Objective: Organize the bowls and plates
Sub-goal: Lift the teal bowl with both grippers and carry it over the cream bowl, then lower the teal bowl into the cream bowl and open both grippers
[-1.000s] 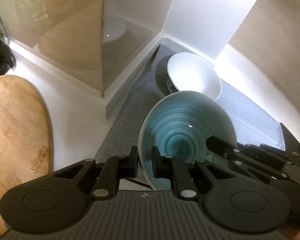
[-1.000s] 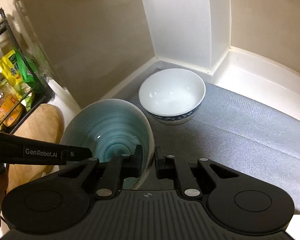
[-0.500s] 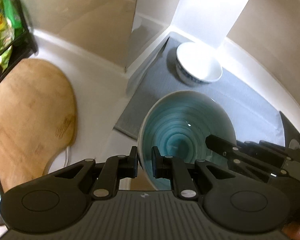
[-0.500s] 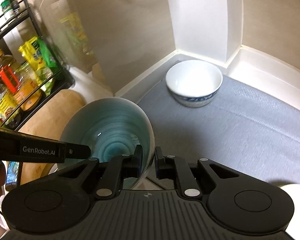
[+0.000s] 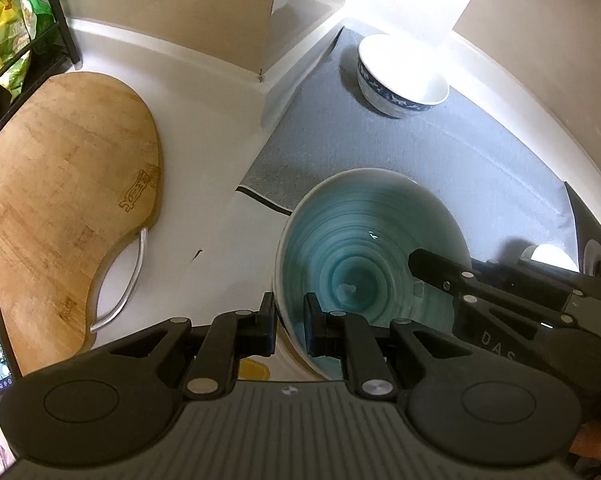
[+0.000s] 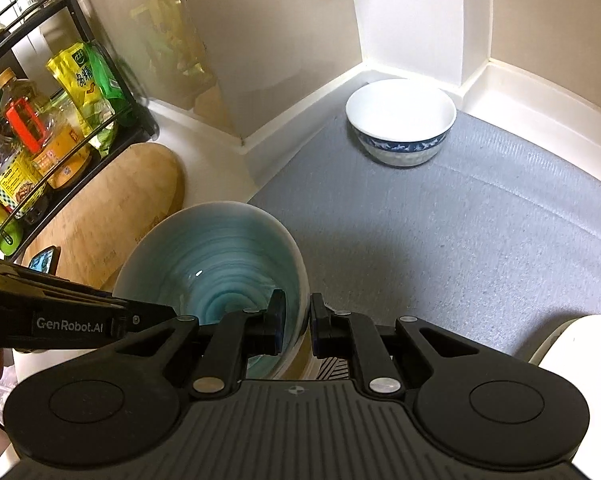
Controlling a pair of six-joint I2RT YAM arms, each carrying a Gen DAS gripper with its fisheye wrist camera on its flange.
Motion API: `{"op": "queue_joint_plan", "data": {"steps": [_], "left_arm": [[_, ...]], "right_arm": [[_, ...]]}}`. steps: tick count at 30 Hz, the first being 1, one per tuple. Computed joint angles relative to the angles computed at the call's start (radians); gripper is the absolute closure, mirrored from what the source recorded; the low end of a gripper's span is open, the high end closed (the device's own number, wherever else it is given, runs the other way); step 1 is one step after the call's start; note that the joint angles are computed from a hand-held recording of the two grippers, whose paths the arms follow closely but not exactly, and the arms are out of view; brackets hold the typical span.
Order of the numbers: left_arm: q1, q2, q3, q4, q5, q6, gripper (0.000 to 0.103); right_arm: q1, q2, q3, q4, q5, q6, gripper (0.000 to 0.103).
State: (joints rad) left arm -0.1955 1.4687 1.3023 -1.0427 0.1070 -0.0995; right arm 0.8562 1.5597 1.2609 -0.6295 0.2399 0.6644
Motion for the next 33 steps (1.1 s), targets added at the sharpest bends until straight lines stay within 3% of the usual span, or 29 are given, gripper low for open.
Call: {"op": "queue_joint_plan", "data": {"steps": [19,23,26,28,31,33], "left_arm": [[0.009,0.039,0.015,-0.034,0.01,0.025,0.089],[0.014,0.036,0.017,-0.033,0.017,0.023,0.088],[0.029,0.029,0.019,-0.03,0.028,0.023,0.078],[0.038,0.02,0.014,-0.017,0.025,0.017,0.061],[0.048,0.027,0.017,-0.015,0.02,0.003,0.059],[0.055,0.031,0.019,-0.016,0.028,-0.002,0.054]], "right_arm": [[-0.014,0.001,-0.005,-0.015,-0.065,0.003,0.09],[-0.034,-0.011,-0.008,-0.015,-0.094,0.029,0.084],[-0.034,-0.029,-0.008,-0.023,-0.052,0.029,0.076],[-0.041,-0.036,-0.011,-0.02,-0.049,0.016,0.071],[-0.05,-0.027,-0.006,-0.032,-0.058,0.015,0.071],[-0.045,-0.035,-0.023,-0.019,-0.057,0.005,0.077]]}}
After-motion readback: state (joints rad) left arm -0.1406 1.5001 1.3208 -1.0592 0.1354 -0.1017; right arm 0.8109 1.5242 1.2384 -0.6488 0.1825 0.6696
